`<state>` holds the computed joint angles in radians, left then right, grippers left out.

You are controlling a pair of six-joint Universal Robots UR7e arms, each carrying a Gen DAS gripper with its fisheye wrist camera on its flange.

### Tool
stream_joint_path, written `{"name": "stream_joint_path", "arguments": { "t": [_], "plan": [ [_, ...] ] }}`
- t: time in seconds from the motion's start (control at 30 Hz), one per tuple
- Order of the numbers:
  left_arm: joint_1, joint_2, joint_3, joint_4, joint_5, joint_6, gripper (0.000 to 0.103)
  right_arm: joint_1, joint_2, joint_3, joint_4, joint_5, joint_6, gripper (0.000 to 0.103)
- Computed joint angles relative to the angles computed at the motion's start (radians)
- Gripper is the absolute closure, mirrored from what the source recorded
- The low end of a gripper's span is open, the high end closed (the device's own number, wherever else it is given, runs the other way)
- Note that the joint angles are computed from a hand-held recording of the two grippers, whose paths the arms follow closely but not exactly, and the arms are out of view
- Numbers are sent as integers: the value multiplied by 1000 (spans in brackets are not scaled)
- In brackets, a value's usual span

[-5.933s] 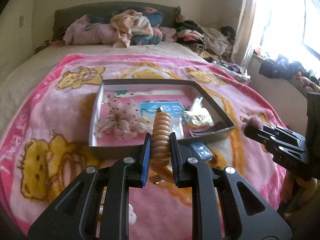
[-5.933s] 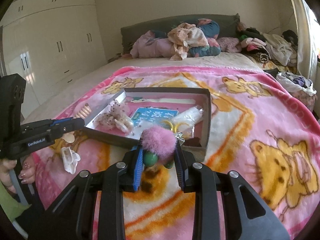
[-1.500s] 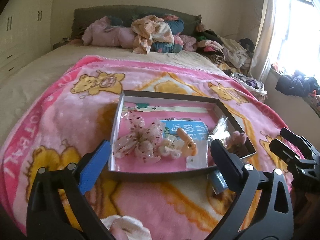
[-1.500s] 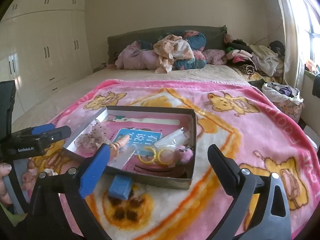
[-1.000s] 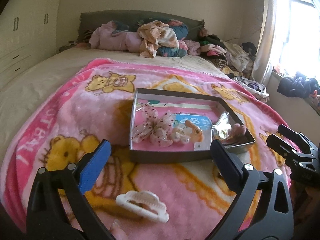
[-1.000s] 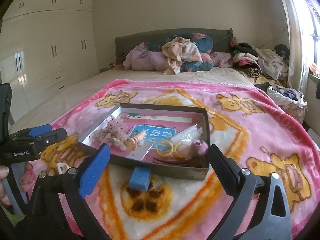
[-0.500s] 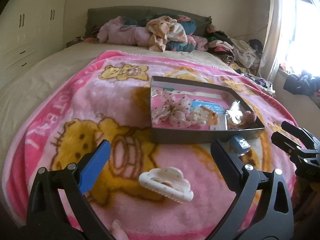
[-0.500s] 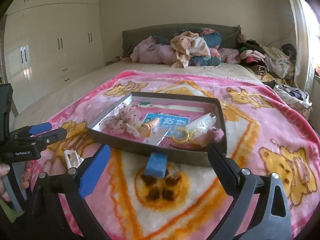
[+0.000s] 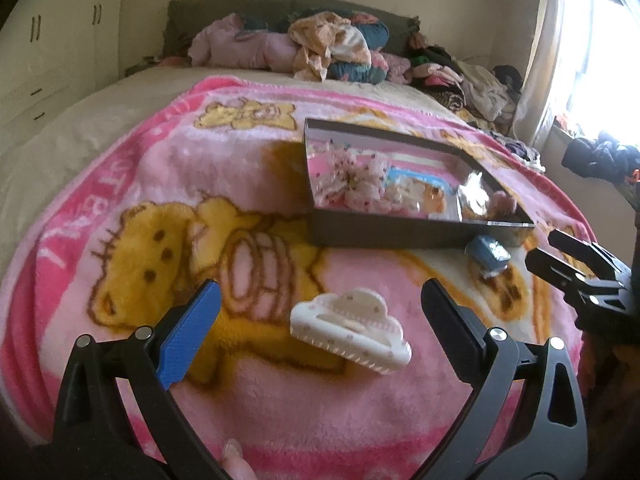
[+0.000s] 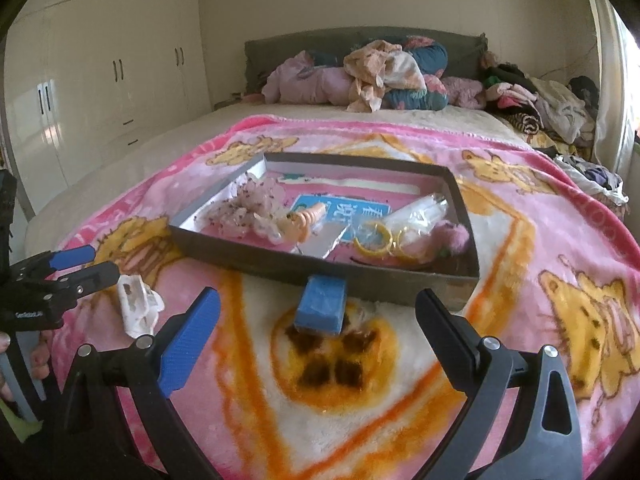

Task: Organize jewelry
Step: 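Grasp the white cloud claw clip with the left tool while the right tool grasps the blue box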

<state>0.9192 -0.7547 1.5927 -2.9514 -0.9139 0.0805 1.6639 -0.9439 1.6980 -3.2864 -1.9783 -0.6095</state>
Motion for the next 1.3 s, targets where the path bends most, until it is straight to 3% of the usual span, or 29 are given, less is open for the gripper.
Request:
{"name": "stream_joint_path", "arguments": {
  "t": [0.23,0.67,0.87,1.0,1.1,1.3],
  "plan": [
    [16,2,14,40,-62,-7,12,-15,33,-45,57,-22,17,8],
    [18,67,-20,31,2,83,12,-25,84,-138,193,-57,69,8],
    [20,72,-27,30,-1,94,38,-30,106,-170,238,-75,80,33],
    [17,68,-24,37,-2,101,38,-37,103,-173,248,-60,93,59],
    [11,67,-19,39,-8,109,38,-39,96,-165,251,-48,93,66],
    [-4,60,-9,41,-25,110,38,-42,70,-138,244,-29,97,70]
  ]
}}
